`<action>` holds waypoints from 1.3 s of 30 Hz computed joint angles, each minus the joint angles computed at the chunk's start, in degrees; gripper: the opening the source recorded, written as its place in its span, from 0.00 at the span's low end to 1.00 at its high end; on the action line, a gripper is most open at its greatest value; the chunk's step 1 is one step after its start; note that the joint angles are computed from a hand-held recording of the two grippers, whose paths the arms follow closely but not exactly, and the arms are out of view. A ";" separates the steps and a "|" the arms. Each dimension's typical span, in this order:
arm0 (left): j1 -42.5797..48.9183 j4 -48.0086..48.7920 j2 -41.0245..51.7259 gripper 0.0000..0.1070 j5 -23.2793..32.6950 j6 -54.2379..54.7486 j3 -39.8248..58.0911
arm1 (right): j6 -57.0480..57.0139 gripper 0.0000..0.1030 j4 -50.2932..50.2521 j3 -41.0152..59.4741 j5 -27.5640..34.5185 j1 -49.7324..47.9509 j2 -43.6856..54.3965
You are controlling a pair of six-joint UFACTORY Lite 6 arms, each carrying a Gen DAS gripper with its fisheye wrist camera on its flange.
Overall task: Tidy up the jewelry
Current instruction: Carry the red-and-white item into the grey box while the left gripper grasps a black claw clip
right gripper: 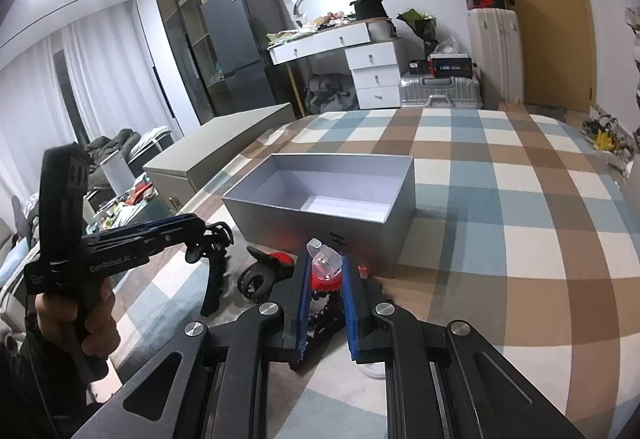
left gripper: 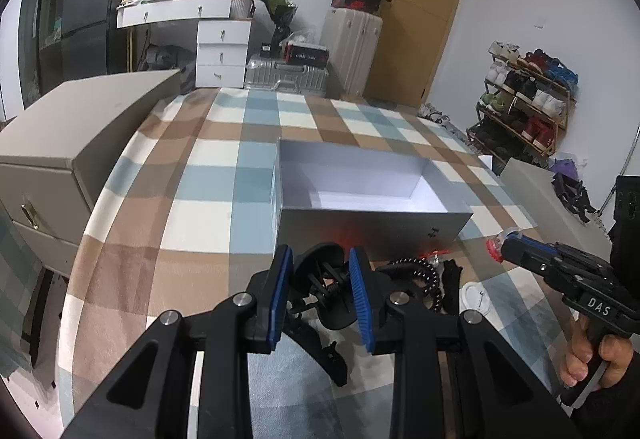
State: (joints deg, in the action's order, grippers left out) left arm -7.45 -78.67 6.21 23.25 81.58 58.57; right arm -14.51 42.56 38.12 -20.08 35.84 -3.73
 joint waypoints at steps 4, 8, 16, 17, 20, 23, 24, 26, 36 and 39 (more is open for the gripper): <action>-0.11 -1.44 -0.70 0.22 0.12 1.56 -0.29 | -0.72 0.14 0.46 0.33 0.09 0.07 -0.17; 0.24 -2.29 -1.32 0.22 0.74 2.40 -0.45 | -2.00 0.14 1.14 1.07 0.38 0.09 -0.17; 0.59 -2.81 -2.09 0.22 1.91 2.33 0.74 | -1.15 0.14 -0.85 4.02 0.92 -0.86 1.30; 0.56 -3.01 -2.14 0.22 1.95 2.44 1.04 | -0.03 0.14 -2.17 4.60 1.18 -1.23 1.73; 0.42 -3.96 -1.96 0.22 2.40 3.16 2.18 | 3.90 0.14 -6.34 6.22 1.44 -2.44 3.33; -0.09 -4.82 -0.51 0.22 2.43 3.78 4.31 | 7.17 0.14 -9.70 7.94 1.50 -3.47 5.18; -0.33 -5.27 0.27 0.22 2.34 4.05 5.29 | 8.45 0.14 -10.91 8.48 1.54 -3.83 5.80; -0.75 -7.10 1.70 0.22 2.15 5.48 6.87 | 10.04 0.14 -12.44 9.79 1.69 -4.58 7.15; -3.20 -13.10 10.80 0.22 1.11 9.05 15.00 | 14.64 0.14 -16.07 15.25 2.90 -6.62 13.24; -3.86 -11.92 11.62 0.22 -0.11 7.39 15.88 | 14.37 0.16 -15.02 16.34 3.63 -7.35 14.19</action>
State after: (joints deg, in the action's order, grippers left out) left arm -11.32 -90.59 17.83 23.14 88.97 74.46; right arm -0.14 27.54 54.47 -16.45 28.49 10.46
